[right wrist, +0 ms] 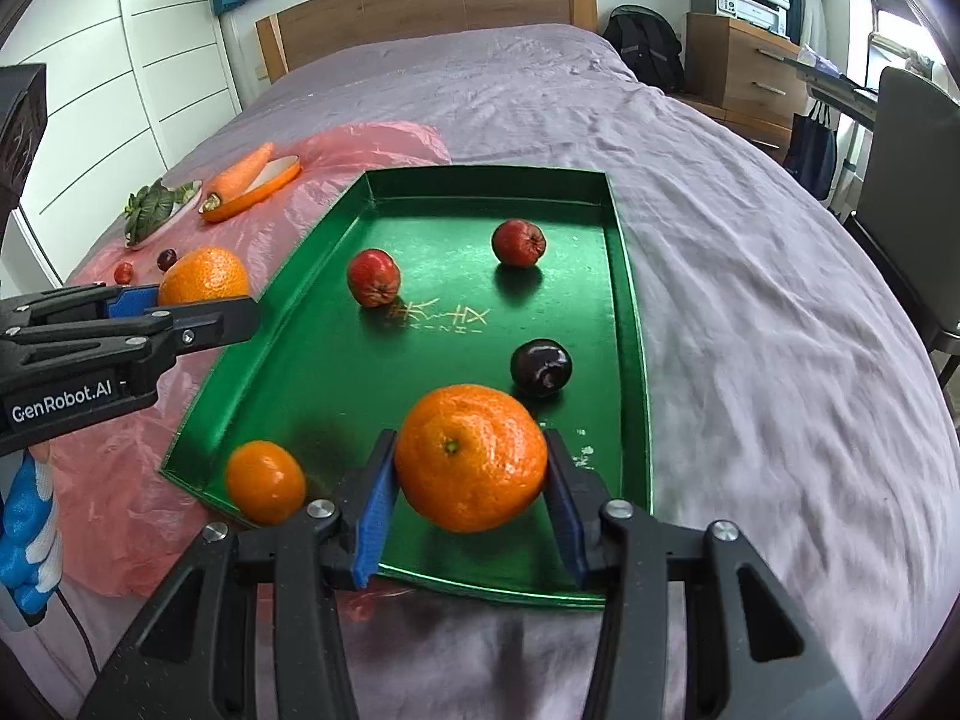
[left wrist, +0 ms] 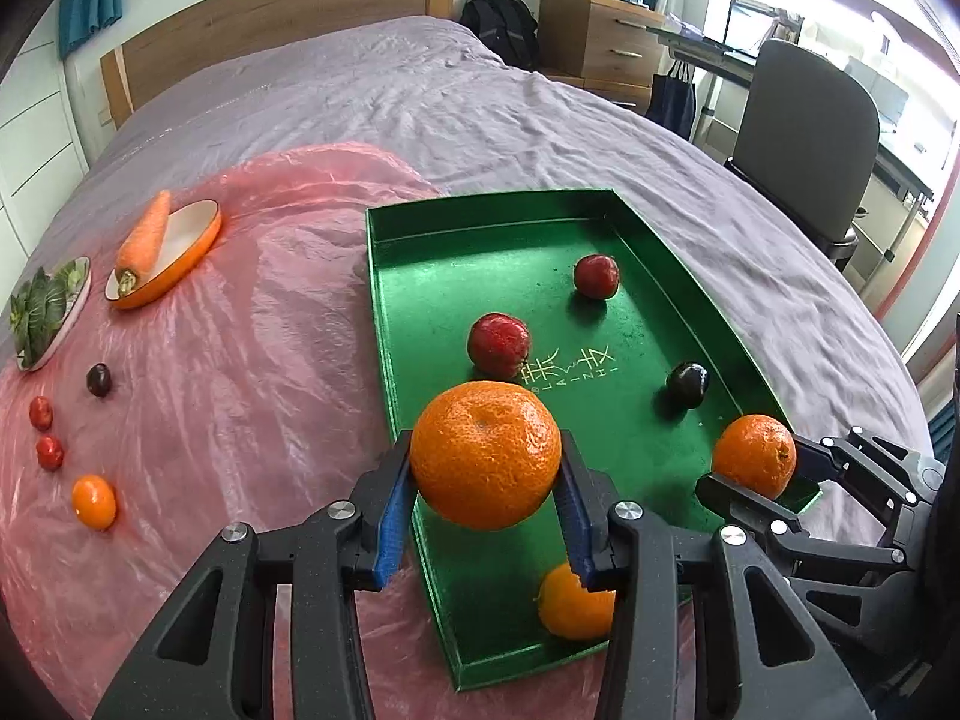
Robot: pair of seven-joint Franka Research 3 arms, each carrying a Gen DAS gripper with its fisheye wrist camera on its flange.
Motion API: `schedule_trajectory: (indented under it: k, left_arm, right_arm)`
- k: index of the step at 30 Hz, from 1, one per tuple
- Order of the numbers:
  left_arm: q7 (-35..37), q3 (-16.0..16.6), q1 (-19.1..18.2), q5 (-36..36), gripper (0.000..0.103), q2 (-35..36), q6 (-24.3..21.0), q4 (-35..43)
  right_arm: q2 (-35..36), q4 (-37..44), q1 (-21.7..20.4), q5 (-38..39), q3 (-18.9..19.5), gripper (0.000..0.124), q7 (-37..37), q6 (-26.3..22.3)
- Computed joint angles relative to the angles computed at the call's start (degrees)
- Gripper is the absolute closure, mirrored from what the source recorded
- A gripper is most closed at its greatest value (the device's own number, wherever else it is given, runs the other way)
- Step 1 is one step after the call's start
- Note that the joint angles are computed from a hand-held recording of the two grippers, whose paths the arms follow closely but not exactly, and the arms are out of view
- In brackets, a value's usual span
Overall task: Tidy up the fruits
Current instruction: 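Carry both held oranges over the green tray, then open both tools to drop the oranges into the green tray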
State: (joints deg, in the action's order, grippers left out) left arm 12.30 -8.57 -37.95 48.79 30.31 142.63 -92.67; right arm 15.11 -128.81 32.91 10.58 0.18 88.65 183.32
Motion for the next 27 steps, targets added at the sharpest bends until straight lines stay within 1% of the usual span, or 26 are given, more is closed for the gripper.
schedule_trajectory:
  k: [4, 5, 6, 9, 10, 13, 15, 16, 17, 18, 19, 21, 22, 23, 27]
  left_arm:
    - [2.8, -0.1, 0.0, -1.5, 0.065, 3.4, -0.5, 3.5]
    - [3.5, -0.1, 0.0, -2.1, 0.065, 4.3, -0.7, 4.4]
    - [4.2, 0.0, -0.1, -2.6, 0.065, 5.1, -0.9, 5.4]
    - [6.3, 0.2, -0.5, -4.2, 0.065, 7.1, -2.0, 7.7]
    - [6.7, 0.3, -0.6, -4.7, 0.065, 7.4, -2.1, 8.0]
    - [7.4, 0.7, -0.8, -5.9, 0.065, 8.3, -2.2, 8.8]
    - [7.8, 0.8, -0.9, -6.6, 0.064, 8.6, -2.2, 9.2]
    - [8.2, 0.9, -1.0, -6.9, 0.064, 8.8, -2.3, 9.5]
    - [8.6, 0.9, -1.1, -7.1, 0.064, 9.0, -2.5, 9.8]
    - [9.0, 1.0, -1.4, -7.1, 0.064, 9.2, -3.0, 10.3]
    - [9.4, 1.2, -1.6, -7.1, 0.064, 9.2, -3.4, 10.6]
    - [9.5, 1.5, -2.1, -6.7, 0.063, 8.9, -3.9, 10.7]
    - [9.1, 1.8, -2.3, -6.2, 0.059, 8.5, -3.7, 10.3]
    - [8.3, 2.2, -2.8, -5.3, 0.058, 7.8, -3.6, 9.8]
    - [6.2, 2.4, -3.1, -2.7, 0.057, 4.8, -3.2, 7.5]
  right_arm:
    - [2.0, 1.2, -2.3, 0.6, 1.9, 0.043, -1.3, -0.3]
    - [2.5, 1.5, -4.4, 1.3, 4.0, 0.043, -2.2, -0.5]
    - [2.9, 1.8, -5.8, 1.8, 5.4, 0.043, -3.0, -0.5]
    - [3.5, 2.0, -5.2, 2.1, 5.1, 0.042, -3.7, -0.4]
    - [3.7, 2.1, -4.5, 2.1, 4.4, 0.042, -3.7, -0.2]
    - [3.8, 2.0, -3.8, 2.5, 3.9, 0.042, -3.9, 0.1]
    - [3.8, 2.2, -2.5, 2.3, 2.5, 0.041, -3.7, -0.4]
    - [3.7, 2.3, -1.5, 2.1, 1.5, 0.038, -3.4, -0.8]
    - [3.7, 2.4, -0.8, 1.9, 0.8, 0.032, -3.1, -0.9]
    - [3.7, 2.4, 0.2, 1.5, -0.3, 0.023, -2.5, -0.8]
    - [3.6, 2.3, 1.3, 1.1, -1.5, 0.022, -2.0, -0.8]
    - [3.2, 2.2, 2.1, 0.6, -2.4, 0.022, -1.4, -1.0]
    - [3.0, 2.1, 2.7, 0.2, -3.1, 0.022, -0.9, -1.1]
    - [2.6, 1.8, 3.3, -0.3, -3.8, 0.022, -0.5, -1.1]
    - [0.6, 0.5, 6.5, -2.1, -7.2, 0.021, 1.9, -0.6]
